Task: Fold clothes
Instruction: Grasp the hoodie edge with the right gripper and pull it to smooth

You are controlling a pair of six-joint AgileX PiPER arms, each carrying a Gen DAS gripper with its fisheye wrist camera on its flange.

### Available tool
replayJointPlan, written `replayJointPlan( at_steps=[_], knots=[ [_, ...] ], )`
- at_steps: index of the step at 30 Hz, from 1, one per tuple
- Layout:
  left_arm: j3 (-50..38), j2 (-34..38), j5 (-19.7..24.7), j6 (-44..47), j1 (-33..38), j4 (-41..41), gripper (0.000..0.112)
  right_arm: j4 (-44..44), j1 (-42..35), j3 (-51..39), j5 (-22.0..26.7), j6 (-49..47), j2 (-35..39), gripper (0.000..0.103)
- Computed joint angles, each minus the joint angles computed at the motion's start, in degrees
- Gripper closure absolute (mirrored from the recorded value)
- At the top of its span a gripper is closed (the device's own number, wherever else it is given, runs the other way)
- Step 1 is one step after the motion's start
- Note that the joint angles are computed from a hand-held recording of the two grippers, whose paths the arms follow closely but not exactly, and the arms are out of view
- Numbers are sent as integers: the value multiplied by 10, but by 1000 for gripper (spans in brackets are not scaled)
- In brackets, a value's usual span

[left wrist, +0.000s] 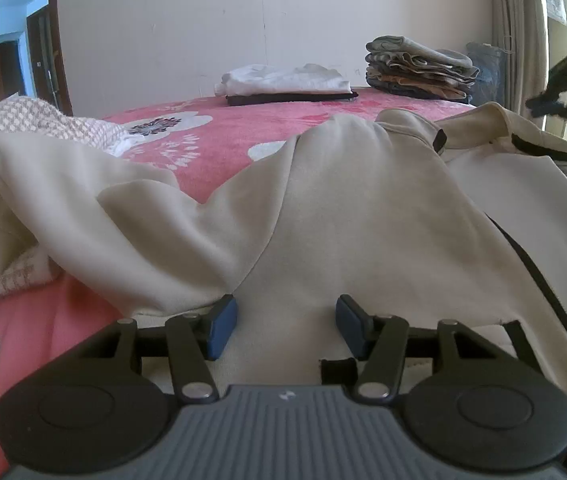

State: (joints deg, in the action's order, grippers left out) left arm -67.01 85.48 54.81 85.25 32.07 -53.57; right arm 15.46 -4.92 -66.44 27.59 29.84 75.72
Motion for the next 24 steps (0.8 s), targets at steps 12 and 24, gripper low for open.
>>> replayJointPlan(
  at_steps=[12, 24],
  knots=[
    [0, -2, 0, -3, -1, 1, 56, -290, 177, -132, 269, 3, 45, 93],
    [1, -2, 0, -5, -3, -1, 56, -13, 159, -229, 117, -15, 175, 55]
  ],
)
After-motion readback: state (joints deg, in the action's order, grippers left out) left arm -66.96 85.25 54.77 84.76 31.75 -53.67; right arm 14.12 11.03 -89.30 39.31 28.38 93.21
